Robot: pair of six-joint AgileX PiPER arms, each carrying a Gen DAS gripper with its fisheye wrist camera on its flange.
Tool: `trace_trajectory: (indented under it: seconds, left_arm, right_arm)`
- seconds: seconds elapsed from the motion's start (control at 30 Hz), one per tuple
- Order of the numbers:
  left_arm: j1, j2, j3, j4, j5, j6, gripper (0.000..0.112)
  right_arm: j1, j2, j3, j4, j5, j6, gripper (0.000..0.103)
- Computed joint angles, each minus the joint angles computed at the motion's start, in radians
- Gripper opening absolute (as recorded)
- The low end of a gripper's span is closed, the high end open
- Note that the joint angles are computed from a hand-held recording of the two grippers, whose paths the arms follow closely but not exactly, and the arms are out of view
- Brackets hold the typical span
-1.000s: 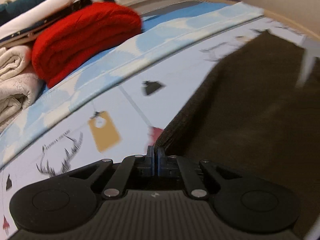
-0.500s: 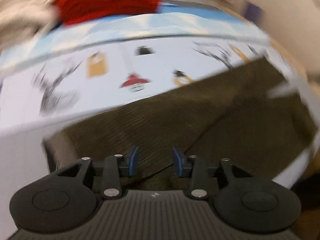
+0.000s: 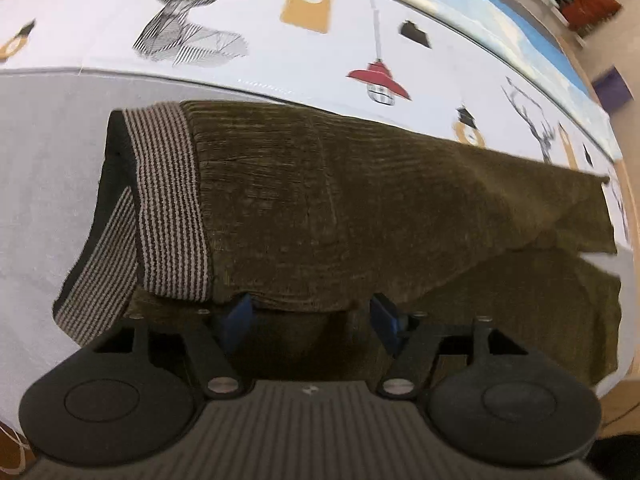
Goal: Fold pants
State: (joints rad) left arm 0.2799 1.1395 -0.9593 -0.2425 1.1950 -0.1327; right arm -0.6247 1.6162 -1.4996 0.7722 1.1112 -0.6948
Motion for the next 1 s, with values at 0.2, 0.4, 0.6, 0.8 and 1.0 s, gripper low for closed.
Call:
trace_trajectory:
  seconds: [0.2,0.4,0.6,0.8,1.0]
  left_arm:
    - [0.018,0.067,-0.02,-0.012,-0.003,-0.073,0.071]
    - [0.104,0.062,-0.018,0.003,-0.02,-0.2,0.041]
    - [-0.052,-0.011,-0.071,0.24,-0.059,-0.445,0.011]
    - [-0.111,0.004,-0.113,0.322,-0.124,-0.523,0.017]
    - [0.055,0.053,-0.094,0.125,-0.097,-0.407,0.029]
  right_arm:
    - [0.046,0.083,-0.007,0.02,-0.015,0.058,0.016]
    - [0.082,0.204,-0.012,0.1,-0.097,0.11,0.026]
    - [0.147,0.399,-0.159,0.126,-0.183,0.274,0.029]
    - [0.206,0.582,-0.322,0.112,-0.265,0.398,0.029]
    - [0.259,0.679,-0.424,0.073,-0.316,0.464,0.032]
